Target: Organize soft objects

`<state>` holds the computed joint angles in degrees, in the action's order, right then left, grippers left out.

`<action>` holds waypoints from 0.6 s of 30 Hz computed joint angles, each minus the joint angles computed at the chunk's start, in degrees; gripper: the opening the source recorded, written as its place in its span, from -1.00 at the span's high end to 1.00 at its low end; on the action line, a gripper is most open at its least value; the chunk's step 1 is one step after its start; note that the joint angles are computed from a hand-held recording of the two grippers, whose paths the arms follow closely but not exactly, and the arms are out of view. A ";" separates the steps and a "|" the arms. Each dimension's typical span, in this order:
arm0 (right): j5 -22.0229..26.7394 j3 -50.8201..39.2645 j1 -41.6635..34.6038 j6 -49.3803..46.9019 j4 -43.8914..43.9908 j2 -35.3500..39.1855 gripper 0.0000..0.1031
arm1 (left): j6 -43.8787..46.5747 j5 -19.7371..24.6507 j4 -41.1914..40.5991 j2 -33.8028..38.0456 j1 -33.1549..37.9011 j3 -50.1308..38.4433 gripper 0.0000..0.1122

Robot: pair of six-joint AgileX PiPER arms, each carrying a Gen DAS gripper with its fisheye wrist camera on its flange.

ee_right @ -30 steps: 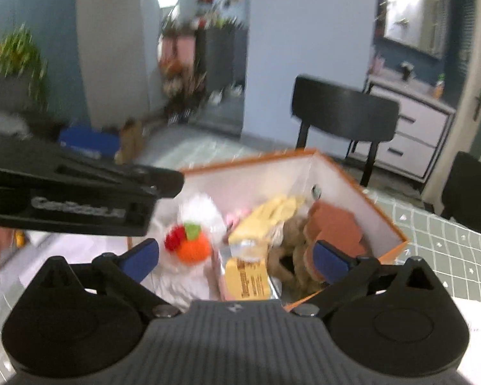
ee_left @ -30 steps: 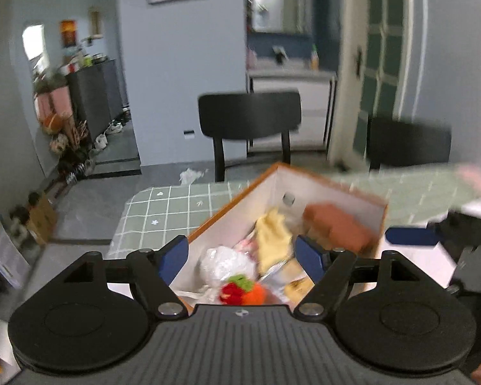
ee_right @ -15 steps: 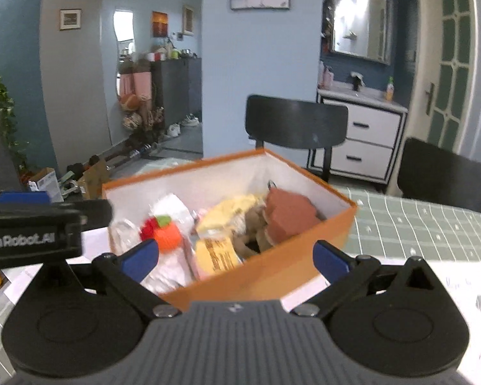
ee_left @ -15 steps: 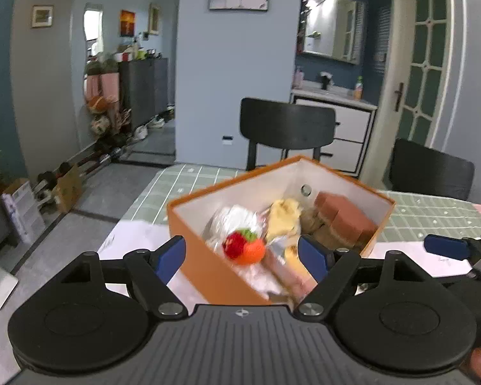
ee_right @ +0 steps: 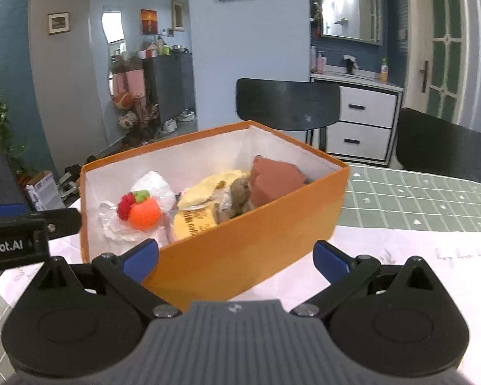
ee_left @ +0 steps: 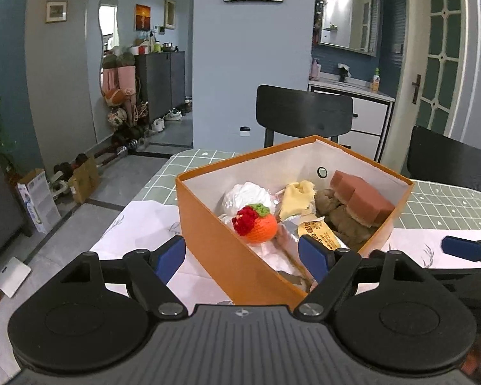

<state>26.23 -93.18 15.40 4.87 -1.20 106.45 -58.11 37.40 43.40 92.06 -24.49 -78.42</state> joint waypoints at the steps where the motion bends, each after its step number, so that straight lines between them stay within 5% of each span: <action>1: -0.91 0.93 -0.18 0.48 -0.37 -0.58 -0.95 | 0.51 0.05 -0.29 -0.03 0.00 0.01 -0.67; 18: -4.21 5.53 -2.52 -1.92 4.77 -2.89 -0.95 | 4.11 5.35 -1.12 2.76 -2.74 -3.43 -0.67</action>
<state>22.02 -87.66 12.88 2.95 3.58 103.56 -53.99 42.75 42.28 94.82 -27.23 -81.85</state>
